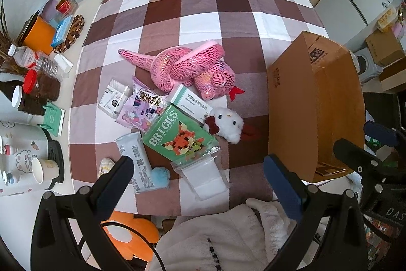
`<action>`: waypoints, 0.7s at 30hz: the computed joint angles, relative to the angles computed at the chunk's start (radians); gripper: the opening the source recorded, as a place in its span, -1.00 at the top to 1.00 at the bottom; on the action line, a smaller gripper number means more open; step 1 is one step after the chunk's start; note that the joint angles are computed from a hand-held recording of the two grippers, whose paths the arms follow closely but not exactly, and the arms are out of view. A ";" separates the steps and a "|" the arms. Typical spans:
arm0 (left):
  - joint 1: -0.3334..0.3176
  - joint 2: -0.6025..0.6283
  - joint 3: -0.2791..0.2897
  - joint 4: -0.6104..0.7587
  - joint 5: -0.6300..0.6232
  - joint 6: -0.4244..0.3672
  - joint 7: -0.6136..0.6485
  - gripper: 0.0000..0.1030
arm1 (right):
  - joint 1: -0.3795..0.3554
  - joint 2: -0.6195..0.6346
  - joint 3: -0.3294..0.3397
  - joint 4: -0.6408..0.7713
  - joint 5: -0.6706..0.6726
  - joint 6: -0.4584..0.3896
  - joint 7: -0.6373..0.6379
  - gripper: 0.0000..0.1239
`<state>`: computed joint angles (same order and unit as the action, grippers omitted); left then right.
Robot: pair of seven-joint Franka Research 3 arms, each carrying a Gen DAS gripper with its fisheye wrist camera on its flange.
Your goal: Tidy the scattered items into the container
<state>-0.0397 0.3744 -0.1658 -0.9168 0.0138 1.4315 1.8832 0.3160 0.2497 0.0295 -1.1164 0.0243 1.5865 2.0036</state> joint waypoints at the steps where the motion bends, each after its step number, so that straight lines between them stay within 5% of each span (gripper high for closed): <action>1: -0.003 0.000 -0.002 0.001 0.001 -0.001 0.001 -1.00 | -0.002 -0.006 -0.002 -0.009 0.000 0.004 0.002 -0.37; 21: -0.059 0.002 -0.022 0.004 -0.002 -0.011 0.042 -1.00 | -0.054 -0.119 -0.005 -0.173 -0.012 0.049 0.077 -0.37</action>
<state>-0.0987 0.3768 -0.1882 -0.9127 0.0122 1.4209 1.9249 0.2620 0.1312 0.0249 -1.2890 0.0125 1.6355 2.0810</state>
